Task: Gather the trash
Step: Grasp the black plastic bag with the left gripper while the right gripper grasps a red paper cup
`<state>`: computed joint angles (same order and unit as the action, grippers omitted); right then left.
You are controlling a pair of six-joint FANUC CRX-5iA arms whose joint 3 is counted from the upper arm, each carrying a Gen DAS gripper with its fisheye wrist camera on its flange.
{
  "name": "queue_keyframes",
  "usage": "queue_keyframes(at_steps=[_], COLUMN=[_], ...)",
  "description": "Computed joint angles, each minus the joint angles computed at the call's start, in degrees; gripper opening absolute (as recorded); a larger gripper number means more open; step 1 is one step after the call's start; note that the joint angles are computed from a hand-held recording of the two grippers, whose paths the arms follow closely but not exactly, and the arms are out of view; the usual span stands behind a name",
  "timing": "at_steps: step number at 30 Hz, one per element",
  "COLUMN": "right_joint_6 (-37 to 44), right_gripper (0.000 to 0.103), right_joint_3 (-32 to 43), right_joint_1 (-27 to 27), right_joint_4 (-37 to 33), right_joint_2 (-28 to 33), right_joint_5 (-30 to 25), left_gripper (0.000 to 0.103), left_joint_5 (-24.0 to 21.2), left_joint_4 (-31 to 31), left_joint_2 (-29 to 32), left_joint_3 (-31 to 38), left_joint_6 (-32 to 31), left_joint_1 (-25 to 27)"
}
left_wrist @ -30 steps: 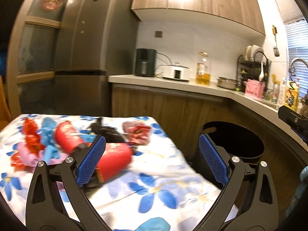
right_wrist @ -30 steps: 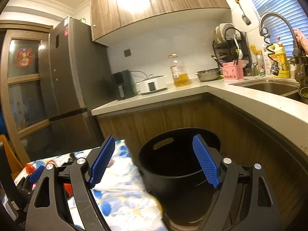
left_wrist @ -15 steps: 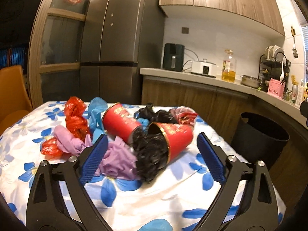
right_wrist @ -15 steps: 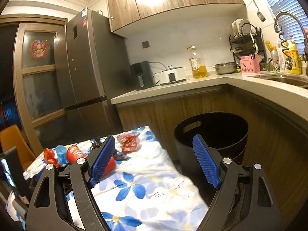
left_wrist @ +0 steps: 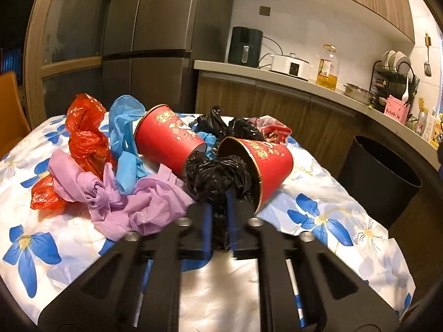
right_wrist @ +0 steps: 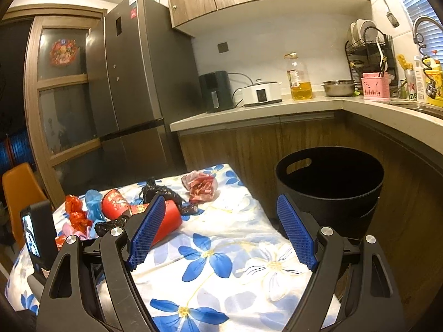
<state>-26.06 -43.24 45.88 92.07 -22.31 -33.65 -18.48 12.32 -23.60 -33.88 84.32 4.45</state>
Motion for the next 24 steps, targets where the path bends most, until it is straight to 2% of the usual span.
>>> queue_keyframes(at_steps=[7,10,13,19,24], right_joint_6=[-0.1,1.39,0.2,-1.51,2.59], right_gripper=[0.081,0.081,0.081,0.07,0.063], right_joint_3=[1.64,3.04,4.25,7.17,10.46], right_joint_1=[-1.01,-0.61,-1.08,-0.81,1.32], right_joint_4=[1.39,0.45,2.55,4.5,0.03], right_joint_2=[3.92,6.44,8.94,13.81,17.78], right_joint_5=[4.35,6.14,8.52,10.69,9.11], left_gripper=[0.003,0.003,0.003,0.003,0.003], left_joint_5=[1.29,1.49,2.57,4.36,5.14], left_joint_4=[8.65,10.24,13.6,19.93,21.83], left_joint_2=[-3.88,-6.39,-9.2,-13.24,-14.28], left_joint_3=[-4.22,-5.46,-7.4,-10.18,-11.14], left_joint_6=[-7.43,-8.44,-11.66,-16.36,-17.8], left_joint_1=[1.82,3.2,4.58,7.34,9.01])
